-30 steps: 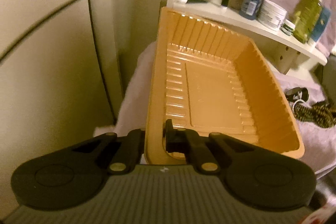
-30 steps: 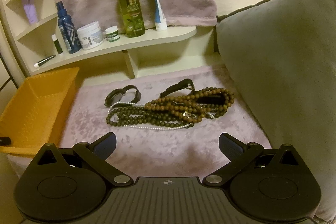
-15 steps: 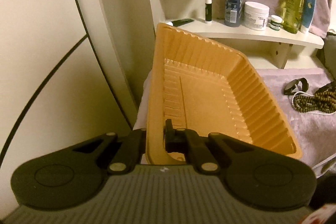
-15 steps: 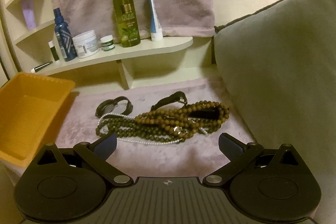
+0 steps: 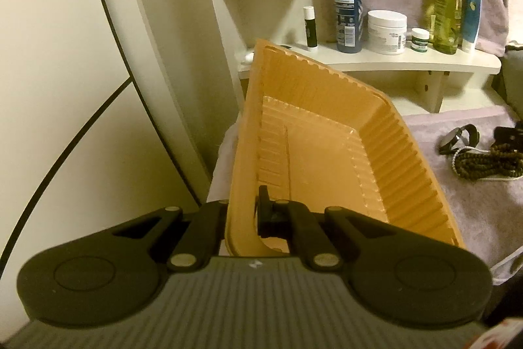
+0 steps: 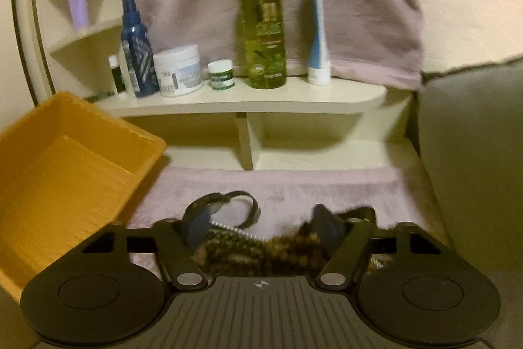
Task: Organize jewelry
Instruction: 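Grasp the black watch strap with the right gripper, then carry the watch into the held tray and open the right gripper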
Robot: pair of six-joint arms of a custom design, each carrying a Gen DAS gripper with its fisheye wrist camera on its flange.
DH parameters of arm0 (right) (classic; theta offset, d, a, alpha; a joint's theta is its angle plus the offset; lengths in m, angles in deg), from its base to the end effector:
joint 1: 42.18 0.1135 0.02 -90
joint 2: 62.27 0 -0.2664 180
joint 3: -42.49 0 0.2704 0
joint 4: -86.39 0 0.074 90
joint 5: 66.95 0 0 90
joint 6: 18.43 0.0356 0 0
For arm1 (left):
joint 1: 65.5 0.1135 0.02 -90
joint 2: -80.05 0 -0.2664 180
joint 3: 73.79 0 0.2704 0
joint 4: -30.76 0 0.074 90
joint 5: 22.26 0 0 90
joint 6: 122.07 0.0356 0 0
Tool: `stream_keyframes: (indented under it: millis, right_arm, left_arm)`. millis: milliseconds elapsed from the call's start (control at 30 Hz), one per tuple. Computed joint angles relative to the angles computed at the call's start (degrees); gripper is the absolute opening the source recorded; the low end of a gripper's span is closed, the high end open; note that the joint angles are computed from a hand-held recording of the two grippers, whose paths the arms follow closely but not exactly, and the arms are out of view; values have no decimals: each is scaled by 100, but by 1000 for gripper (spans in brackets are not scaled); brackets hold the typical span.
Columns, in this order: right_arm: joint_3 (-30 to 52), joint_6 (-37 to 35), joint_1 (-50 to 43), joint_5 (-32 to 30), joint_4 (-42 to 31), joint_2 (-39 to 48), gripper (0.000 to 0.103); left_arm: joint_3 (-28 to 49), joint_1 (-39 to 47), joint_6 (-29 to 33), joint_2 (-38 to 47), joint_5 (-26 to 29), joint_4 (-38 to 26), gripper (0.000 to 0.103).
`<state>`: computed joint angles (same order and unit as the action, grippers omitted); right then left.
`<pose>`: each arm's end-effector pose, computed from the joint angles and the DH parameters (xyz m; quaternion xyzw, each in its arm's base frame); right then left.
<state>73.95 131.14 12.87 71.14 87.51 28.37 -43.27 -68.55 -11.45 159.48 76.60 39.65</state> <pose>0.1439 0.1596 0.0647 0.1466 0.8729 -0.0001 0.4654 0.2318 -0.0178 0.1014 0.2173 0.8778 -0.0049 0.4269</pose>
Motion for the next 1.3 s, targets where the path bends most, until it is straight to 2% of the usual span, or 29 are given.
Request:
stream_keyframes:
  millis: [67, 200, 367, 433, 500, 633, 1000, 1167, 1300]
  right_arm:
    - [3, -433, -326, -292, 494, 246, 56]
    - [227, -1036, -916, -896, 973, 803, 41]
    - [580, -1295, -1331, -1286, 1042, 1338, 30]
    - [622, -1296, -1443, -1433, 1135, 1454, 15]
    - [667, -1284, -1405, -1345, 1103, 1472, 9]
    - [586, -1152, -1170, -958, 1189, 1299, 8]
    - [617, -1275, -707, -104, 793, 467, 8]
    - [677, -1399, -437, -90, 634, -113, 8]
    - [818, -1582, -279, -596, 925, -303, 8]
  left_arm:
    - [-3, 2, 2, -9, -7, -11, 3]
    - [26, 31, 12, -19, 26, -87, 3]
    - [19, 10, -29, -69, -3, -147, 3]
    - [31, 20, -12, -72, 16, -179, 3]
    - [36, 31, -5, -71, 34, -189, 3]
    - [55, 49, 22, -18, 54, -155, 3]
    - [85, 73, 11, 48, 87, -163, 3]
    - [89, 93, 13, 64, 126, -152, 3]
    - [81, 98, 21, 32, 155, -182, 3]
